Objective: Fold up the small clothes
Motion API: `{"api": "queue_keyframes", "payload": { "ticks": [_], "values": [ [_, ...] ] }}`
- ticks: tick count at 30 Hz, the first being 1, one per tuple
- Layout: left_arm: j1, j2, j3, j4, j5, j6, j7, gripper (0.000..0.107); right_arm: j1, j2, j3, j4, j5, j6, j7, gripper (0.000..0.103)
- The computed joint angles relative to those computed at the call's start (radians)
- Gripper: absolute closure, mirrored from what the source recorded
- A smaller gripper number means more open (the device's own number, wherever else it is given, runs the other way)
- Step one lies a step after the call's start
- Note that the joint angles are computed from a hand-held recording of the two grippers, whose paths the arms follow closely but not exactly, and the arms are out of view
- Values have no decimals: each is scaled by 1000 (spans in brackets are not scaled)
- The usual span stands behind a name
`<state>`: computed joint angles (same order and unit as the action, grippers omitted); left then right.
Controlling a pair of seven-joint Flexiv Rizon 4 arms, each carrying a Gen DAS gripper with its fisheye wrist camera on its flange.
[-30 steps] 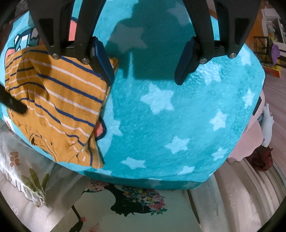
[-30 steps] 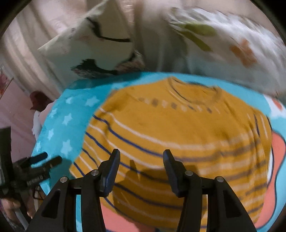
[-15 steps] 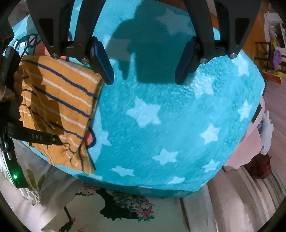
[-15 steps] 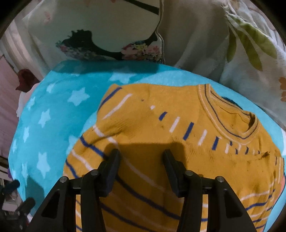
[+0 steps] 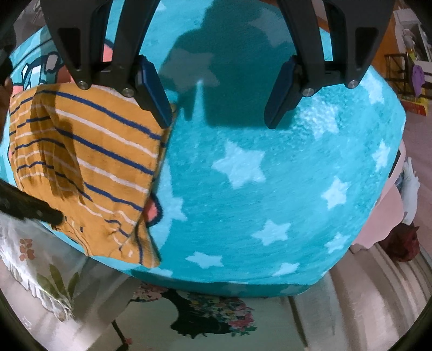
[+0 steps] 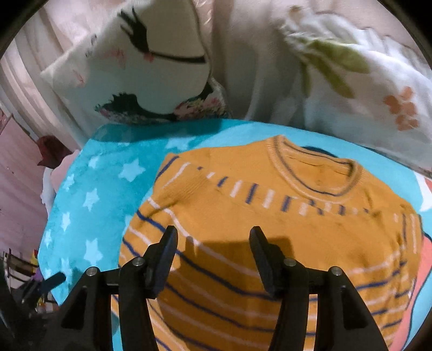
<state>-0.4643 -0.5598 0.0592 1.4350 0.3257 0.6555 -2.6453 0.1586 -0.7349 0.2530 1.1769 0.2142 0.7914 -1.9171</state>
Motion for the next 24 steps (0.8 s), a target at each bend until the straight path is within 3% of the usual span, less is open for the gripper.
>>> {"api": "queue_keyframes", "payload": {
  "ticks": [7, 13, 18, 24],
  "values": [
    [1, -36, -8, -54, -15, -5, 45, 37, -52, 84, -31, 177, -10, 131, -40, 43],
    [-5, -62, -8, -89, -31, -22, 73, 37, -105, 49, -114, 176, -43, 139, 160, 43],
    [-15, -79, -4, -119, -33, -42, 87, 37, -214, 16, -48, 122, 43, 85, 192, 44],
    [-23, -98, -5, -148, -40, -56, 99, 37, -194, 77, -38, 194, 28, 166, 165, 44]
  ]
}}
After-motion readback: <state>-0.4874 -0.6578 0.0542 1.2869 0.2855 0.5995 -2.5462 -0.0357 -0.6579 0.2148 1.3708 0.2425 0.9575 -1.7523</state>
